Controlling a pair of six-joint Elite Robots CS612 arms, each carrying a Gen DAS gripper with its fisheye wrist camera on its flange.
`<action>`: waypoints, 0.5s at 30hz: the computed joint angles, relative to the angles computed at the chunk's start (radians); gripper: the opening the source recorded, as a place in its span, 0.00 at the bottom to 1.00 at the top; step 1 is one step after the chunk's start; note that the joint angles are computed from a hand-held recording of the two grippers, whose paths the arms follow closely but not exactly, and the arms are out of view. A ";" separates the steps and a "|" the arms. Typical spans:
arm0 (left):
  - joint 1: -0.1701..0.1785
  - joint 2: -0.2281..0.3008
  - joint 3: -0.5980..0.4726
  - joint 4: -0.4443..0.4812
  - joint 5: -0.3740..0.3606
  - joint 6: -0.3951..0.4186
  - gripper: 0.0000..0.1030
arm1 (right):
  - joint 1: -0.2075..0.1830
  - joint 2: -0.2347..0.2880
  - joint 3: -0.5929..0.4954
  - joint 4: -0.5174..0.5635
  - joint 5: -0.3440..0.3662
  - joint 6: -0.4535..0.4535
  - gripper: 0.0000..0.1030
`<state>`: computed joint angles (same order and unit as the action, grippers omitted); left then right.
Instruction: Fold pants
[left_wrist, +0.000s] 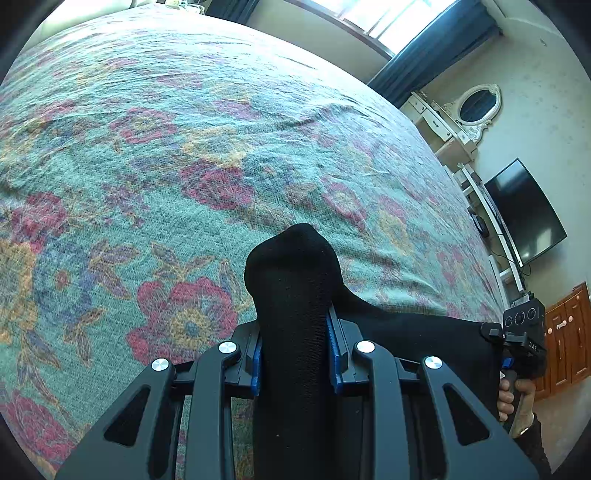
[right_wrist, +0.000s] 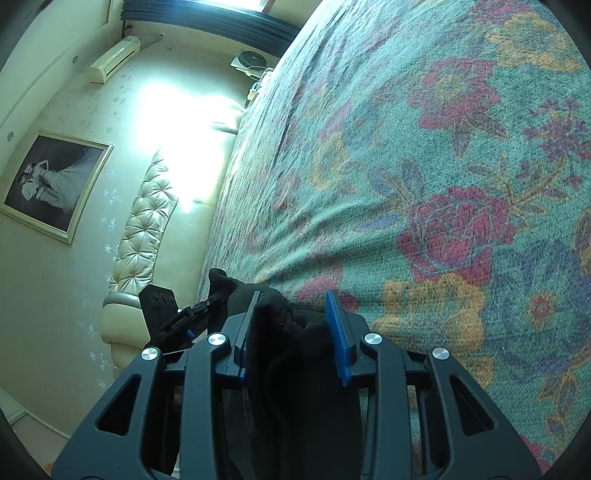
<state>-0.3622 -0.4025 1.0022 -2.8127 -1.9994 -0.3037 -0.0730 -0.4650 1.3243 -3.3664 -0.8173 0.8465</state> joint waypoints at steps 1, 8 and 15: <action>0.002 0.005 -0.010 0.006 0.002 0.001 0.26 | 0.000 0.005 -0.011 0.005 0.000 0.002 0.32; 0.011 0.033 -0.060 0.049 -0.007 -0.002 0.26 | 0.000 0.034 -0.060 0.014 0.000 0.034 0.32; 0.017 0.047 -0.073 0.049 -0.031 -0.015 0.28 | -0.005 0.051 -0.057 -0.011 0.001 0.071 0.31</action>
